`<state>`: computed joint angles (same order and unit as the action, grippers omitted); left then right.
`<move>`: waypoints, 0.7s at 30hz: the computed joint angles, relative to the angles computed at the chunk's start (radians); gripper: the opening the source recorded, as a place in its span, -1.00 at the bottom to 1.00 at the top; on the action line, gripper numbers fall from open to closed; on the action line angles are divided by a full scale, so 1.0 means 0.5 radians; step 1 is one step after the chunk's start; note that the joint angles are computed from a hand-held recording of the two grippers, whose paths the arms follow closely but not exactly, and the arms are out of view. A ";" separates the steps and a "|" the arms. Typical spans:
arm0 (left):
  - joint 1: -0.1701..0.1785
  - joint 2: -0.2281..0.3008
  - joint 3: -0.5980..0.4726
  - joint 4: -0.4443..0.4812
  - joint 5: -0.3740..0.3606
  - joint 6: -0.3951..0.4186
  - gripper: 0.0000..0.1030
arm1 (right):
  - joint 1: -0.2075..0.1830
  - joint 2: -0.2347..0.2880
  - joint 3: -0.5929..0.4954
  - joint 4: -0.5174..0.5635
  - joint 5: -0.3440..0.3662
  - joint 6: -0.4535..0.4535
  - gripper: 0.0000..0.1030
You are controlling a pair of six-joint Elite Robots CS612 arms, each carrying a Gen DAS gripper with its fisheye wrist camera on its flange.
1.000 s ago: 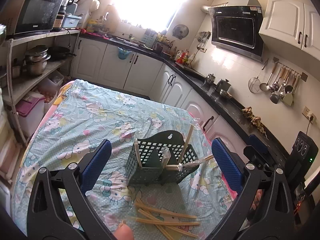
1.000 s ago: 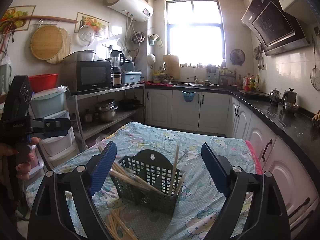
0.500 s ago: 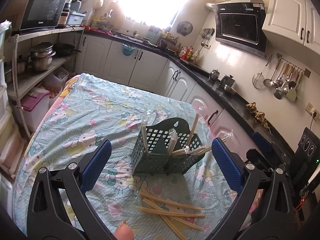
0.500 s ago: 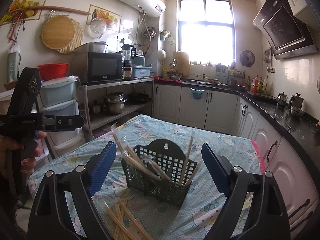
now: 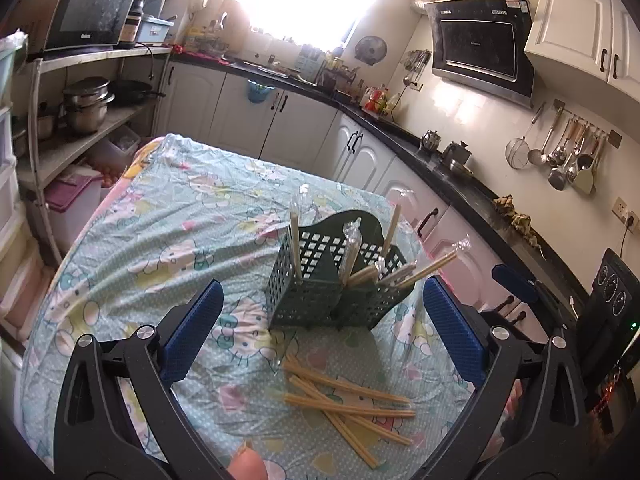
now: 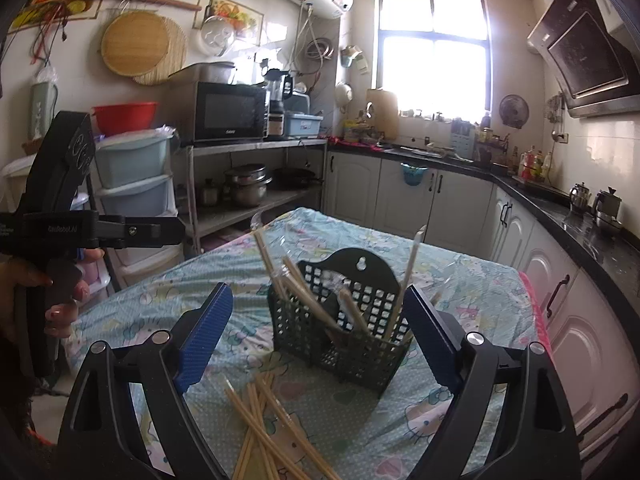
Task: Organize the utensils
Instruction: 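Withdraw both open tools from the basket toward the chopstick pile, then lower both open tools onto the remaining chopsticks on the cloth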
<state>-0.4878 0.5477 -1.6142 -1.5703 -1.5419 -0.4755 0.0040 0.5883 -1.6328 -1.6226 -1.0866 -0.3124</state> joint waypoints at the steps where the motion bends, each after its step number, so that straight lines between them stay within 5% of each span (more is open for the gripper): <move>1: 0.001 0.004 -0.003 0.005 -0.003 -0.002 0.79 | 0.002 0.002 -0.003 0.020 0.007 -0.019 0.64; 21: 0.007 0.084 -0.079 0.193 0.001 -0.079 0.79 | 0.045 0.038 -0.007 0.344 -0.022 -0.262 0.64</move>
<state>-0.4844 0.5899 -1.6538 -1.4736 -1.5412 -0.5151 0.0263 0.6076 -1.6364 -1.4504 -1.0976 -0.4435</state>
